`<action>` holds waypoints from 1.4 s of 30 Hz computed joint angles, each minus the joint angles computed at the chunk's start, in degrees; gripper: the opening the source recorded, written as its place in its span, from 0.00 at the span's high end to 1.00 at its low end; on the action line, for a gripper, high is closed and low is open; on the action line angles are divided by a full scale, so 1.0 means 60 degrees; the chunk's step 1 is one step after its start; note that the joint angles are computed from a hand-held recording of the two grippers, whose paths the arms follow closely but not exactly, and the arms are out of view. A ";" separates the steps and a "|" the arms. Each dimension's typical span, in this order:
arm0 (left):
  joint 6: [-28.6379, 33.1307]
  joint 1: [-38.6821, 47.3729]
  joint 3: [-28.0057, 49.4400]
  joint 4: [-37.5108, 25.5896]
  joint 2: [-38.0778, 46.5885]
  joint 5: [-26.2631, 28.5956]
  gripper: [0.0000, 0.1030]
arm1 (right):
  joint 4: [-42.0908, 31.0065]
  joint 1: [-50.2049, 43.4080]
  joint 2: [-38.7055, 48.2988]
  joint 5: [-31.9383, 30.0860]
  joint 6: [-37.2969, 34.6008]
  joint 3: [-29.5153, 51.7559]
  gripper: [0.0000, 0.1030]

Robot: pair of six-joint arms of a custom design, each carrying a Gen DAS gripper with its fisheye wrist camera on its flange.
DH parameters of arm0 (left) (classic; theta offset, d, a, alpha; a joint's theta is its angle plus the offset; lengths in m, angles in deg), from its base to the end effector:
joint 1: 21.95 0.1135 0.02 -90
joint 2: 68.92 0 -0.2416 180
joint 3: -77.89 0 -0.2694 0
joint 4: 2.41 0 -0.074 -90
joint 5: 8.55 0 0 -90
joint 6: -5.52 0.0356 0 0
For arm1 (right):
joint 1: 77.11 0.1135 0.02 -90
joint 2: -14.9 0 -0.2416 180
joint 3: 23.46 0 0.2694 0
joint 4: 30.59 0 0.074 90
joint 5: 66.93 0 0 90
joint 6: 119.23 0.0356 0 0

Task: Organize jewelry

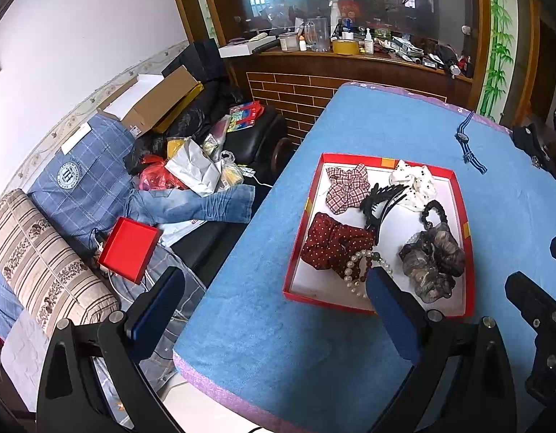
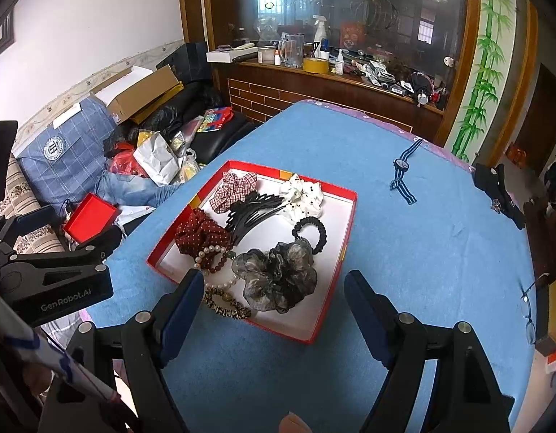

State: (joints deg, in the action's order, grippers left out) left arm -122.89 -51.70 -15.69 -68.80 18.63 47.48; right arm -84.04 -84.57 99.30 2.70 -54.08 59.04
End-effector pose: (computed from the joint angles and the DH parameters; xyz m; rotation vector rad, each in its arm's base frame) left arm 0.2865 -0.1408 0.2539 -0.3362 2.4532 0.3500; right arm 0.3256 -0.0301 0.2567 -0.5080 2.4102 0.2109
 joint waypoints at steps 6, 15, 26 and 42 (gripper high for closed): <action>0.0268 0.0091 -0.0169 0.0224 -0.0080 0.0176 0.03 | 0.0044 -0.0023 -0.0210 0.0126 0.0146 -0.0264 0.19; 0.0521 0.0038 -0.0186 0.0275 -0.0060 0.0221 0.03 | 0.0009 -0.0035 -0.0430 0.0252 0.0369 -0.0428 0.19; 0.0547 0.0095 -0.0275 0.0230 -0.0081 0.0156 0.03 | -0.0020 0.0073 -0.0484 0.0342 0.0469 -0.0490 0.19; 0.0688 0.0345 -0.0406 0.0286 0.0027 0.0252 0.03 | -0.0075 0.0182 -0.0265 0.0497 0.0575 -0.0478 0.18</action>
